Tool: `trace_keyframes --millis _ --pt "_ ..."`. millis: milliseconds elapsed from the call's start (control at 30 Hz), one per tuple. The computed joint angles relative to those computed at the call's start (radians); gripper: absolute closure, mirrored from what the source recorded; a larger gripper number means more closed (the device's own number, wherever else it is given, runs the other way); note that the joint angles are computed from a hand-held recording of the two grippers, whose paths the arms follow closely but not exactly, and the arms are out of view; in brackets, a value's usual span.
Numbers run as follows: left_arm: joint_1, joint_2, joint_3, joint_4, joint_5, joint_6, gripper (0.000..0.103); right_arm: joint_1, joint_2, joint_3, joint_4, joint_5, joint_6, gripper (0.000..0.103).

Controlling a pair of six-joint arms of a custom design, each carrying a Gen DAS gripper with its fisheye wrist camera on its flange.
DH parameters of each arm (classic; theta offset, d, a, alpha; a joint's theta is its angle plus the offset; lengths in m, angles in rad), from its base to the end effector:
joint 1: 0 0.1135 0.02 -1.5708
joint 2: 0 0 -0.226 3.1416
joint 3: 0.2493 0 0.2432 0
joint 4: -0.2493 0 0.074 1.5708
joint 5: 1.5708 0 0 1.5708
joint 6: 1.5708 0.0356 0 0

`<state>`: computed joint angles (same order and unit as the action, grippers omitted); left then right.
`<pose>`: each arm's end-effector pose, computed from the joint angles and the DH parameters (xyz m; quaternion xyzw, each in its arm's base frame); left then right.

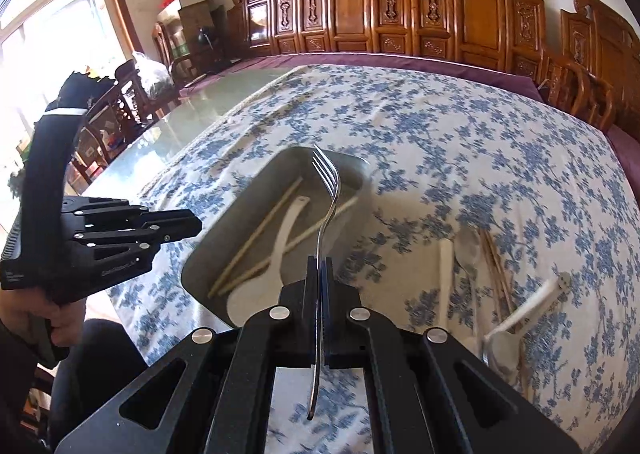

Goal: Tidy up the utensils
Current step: 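Open the left tool over the tray while the right tool lowers the fork into it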

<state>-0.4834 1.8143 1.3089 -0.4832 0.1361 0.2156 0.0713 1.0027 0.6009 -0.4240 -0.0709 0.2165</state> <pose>0.3252 -0.1762 0.1800 0.3456 0.8912 -0.1028 0.2751 0.2123 0.0177 0.1866 0.0547 0.9293 0.0848 0.3552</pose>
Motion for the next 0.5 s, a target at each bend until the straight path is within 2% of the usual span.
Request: trace_keyframes --millis 500 --pt "0.110 -0.029 -0.010 -0.010 0.063 0.044 0.093 0.141 0.466 0.231 0.139 0.073 0.158 0.100"
